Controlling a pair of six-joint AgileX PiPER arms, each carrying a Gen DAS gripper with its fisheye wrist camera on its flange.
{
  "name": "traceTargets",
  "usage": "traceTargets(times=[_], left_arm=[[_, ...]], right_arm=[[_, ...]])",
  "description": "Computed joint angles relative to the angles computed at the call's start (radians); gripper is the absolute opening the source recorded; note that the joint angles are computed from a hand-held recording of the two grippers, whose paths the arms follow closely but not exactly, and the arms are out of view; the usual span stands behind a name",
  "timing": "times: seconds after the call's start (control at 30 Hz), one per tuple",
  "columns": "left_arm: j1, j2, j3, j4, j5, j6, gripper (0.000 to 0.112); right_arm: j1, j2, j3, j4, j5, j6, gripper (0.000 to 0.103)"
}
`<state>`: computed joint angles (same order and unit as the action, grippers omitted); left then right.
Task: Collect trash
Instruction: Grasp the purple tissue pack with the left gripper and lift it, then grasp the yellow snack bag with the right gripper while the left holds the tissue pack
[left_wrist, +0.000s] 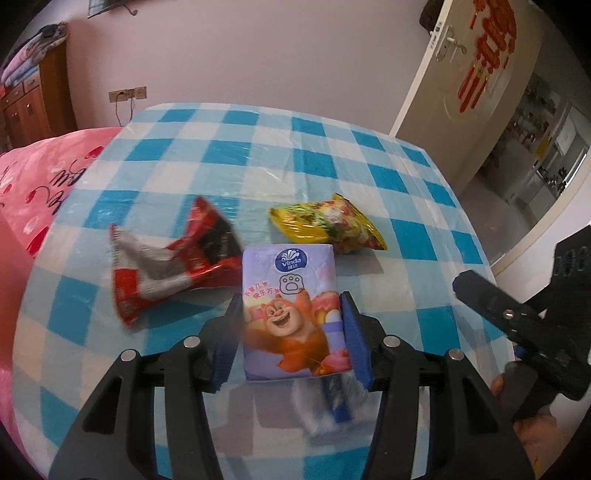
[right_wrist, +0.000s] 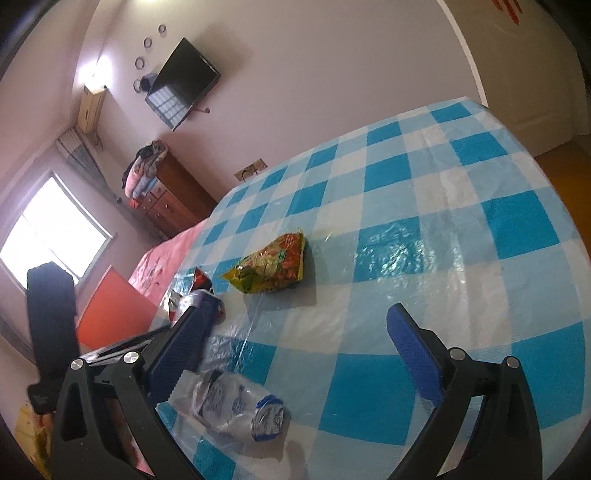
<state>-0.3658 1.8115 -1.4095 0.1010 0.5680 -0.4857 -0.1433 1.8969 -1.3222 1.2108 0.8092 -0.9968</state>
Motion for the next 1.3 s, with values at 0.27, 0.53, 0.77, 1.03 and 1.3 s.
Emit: traceTargets(times=[0.27, 0.53, 0.77, 1.03, 1.3], left_arm=[[0.074, -0.130, 0.142, -0.031, -0.049, 0.042, 0.053], [0.172, -0.212, 0.233, -0.152, -0.091, 0.177, 0.053], [0.252, -0.232, 0.274, -0.303, -0.114, 0.347, 0.053], [0.319, -0.247, 0.313, -0.456, -0.131, 0.530, 0.053], [0.360, -0.249, 0.333, -0.558, -0.131, 0.649, 0.053]], right_arm=[[0.079, -0.013, -0.008, -0.067, -0.067, 0.041, 0.098], [0.177, -0.002, -0.095, -0.276, -0.144, 0.262, 0.098], [0.233, 0.082, -0.264, -0.482, -0.120, 0.468, 0.098], [0.300, 0.235, -0.531, -0.663, -0.036, 0.590, 0.098], [0.361, 0.352, -0.740, -0.884, 0.067, 0.756, 0.098]])
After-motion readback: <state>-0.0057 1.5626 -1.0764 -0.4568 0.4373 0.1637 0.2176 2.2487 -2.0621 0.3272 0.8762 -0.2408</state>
